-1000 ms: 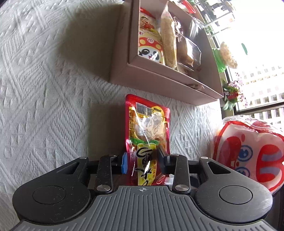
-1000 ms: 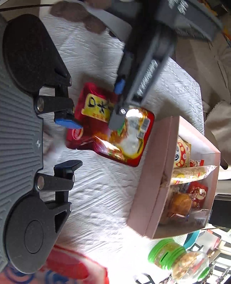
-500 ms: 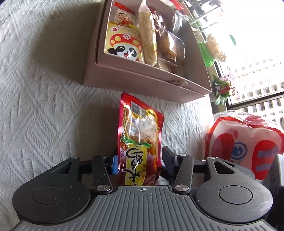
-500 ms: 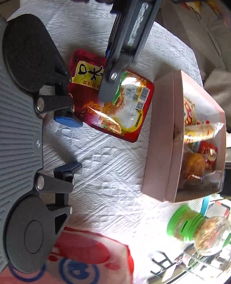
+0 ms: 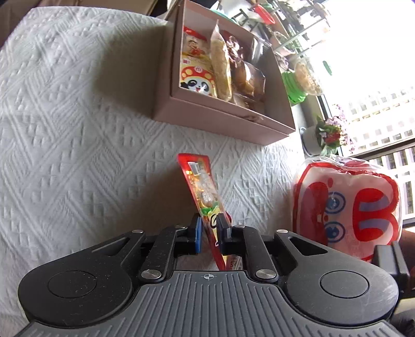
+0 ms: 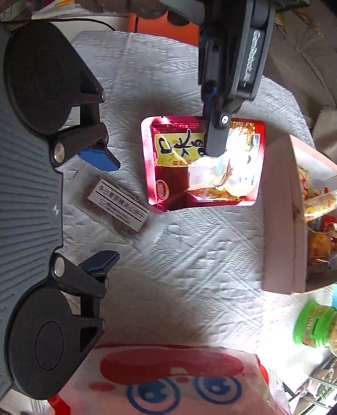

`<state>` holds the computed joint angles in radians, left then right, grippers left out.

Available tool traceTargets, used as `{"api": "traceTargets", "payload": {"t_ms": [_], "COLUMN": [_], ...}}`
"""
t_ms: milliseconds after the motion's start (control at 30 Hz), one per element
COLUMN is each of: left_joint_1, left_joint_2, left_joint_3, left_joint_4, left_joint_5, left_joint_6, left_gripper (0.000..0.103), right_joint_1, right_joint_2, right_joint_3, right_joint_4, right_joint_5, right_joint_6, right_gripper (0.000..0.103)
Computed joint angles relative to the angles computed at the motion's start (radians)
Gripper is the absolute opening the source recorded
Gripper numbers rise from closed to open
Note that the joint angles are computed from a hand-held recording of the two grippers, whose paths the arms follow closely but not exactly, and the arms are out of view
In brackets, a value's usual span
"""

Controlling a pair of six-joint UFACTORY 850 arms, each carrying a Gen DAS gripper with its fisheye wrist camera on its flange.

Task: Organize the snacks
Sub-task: 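Lift the noodle pouch with the left tool while the right approaches the clear biscuit packet, then grasp the clear biscuit packet with the right tool while the left holds the pouch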

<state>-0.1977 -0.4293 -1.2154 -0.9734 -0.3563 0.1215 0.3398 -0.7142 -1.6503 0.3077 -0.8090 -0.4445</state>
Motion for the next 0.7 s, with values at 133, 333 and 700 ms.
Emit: {"api": "traceTargets", "payload": {"t_ms": [133,333,700], "left_joint_1": [0.012,0.021,0.054], "left_joint_2": [-0.019,-0.076,-0.156], "left_joint_3": [-0.006,-0.021,-0.030], "left_joint_4": [-0.021,-0.169,-0.618], "left_joint_5": [-0.005,0.030,-0.178], "left_joint_6": [-0.025,0.081,0.595], "left_gripper": [0.017,0.031,0.036], "right_joint_1": [0.015,0.019,0.008], "right_joint_2": [-0.029,-0.017,-0.141], "right_joint_3": [-0.021,-0.029,-0.190], "right_joint_4": [-0.009,-0.050,-0.097], "right_joint_5": [0.019,0.128,0.105], "right_joint_6": [0.088,0.104,0.154], "right_gripper": [0.071,0.068,0.049]}}
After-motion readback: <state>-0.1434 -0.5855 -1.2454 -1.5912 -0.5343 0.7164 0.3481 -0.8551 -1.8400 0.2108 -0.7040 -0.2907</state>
